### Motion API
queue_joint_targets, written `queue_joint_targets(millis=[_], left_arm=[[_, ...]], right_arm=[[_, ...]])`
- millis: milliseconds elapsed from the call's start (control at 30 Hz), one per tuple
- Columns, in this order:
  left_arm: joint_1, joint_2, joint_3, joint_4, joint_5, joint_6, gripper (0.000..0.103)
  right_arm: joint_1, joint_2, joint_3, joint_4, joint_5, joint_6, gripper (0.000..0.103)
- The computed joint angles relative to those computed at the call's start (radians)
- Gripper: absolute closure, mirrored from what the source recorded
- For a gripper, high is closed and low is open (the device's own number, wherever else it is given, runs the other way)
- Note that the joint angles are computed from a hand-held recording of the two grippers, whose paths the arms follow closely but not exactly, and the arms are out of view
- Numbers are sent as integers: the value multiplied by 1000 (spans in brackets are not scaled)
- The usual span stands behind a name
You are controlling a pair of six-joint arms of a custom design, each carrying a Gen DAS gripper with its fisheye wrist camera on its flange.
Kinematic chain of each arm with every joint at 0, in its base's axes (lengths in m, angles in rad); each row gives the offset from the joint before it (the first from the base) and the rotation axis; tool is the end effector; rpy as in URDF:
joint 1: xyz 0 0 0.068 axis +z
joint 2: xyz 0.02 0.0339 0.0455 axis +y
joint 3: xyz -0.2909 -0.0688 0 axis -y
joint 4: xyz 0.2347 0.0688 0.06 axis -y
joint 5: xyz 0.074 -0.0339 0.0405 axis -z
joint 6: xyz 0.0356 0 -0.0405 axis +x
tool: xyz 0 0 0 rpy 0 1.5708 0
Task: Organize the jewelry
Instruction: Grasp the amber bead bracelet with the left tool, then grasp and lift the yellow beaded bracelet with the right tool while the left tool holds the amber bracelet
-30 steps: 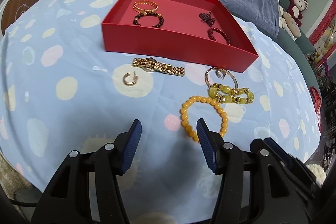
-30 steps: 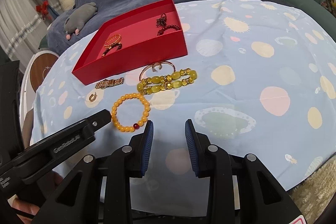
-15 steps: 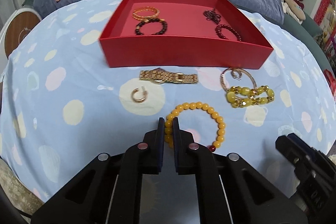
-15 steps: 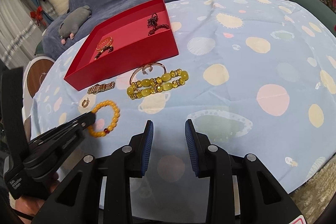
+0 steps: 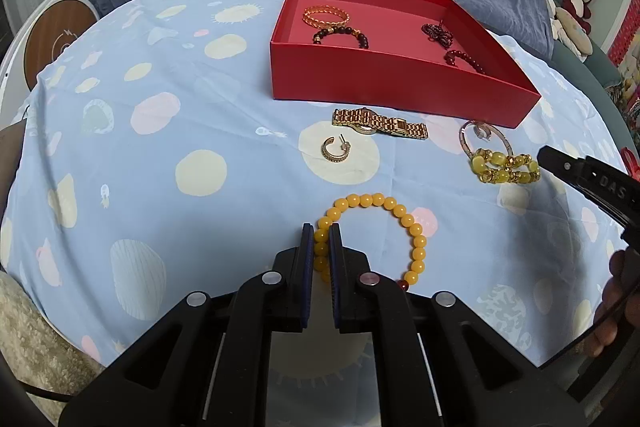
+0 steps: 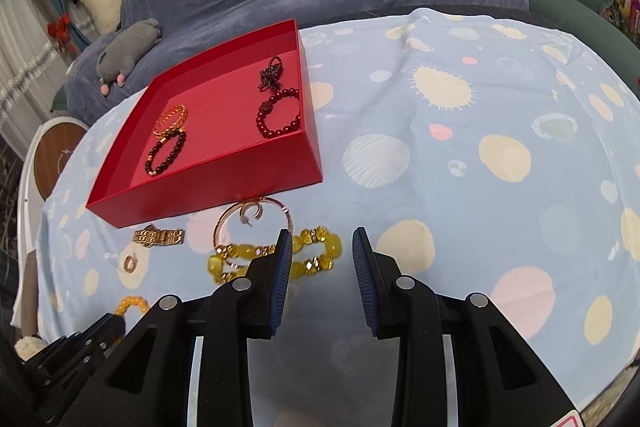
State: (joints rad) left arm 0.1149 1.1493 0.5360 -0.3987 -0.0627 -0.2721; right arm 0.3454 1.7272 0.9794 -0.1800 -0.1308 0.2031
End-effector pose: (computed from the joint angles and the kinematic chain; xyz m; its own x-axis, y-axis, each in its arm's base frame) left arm 0.1840 0.0235 0.2000 -0.7717 -0.3591 -0.5249 -0.3684 0.9252 -0.0913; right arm 0.3219 0.1207 0.1978 -0.8201 -0.0826 -0.5662 -0.2490 0.9424 0.2232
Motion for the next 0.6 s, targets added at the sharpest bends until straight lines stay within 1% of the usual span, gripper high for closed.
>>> queue_joint_targets(millis=[133,200,367,467,533,600], left_arm=[[-1,2,2,1,4,-5,95],[2,4,3,3,6,-4,95],[6,4,1,6,10,-1,95],[21,3,1,8,27,4,95],[26,2,0,10,34,3,95],[26,2,-1,11,32,6,95]], right_arm=[[18,35,11,-16,9,-22,74],[23,18,-17,-2,2,-21,74],[45,-40,-83,-13,-11,-28,75],[45,-74,-103,-31,-46,-14,76],[38,-90,-102,-22,-40,-1,76],[21,-70,-64,-31,-44,11,76]])
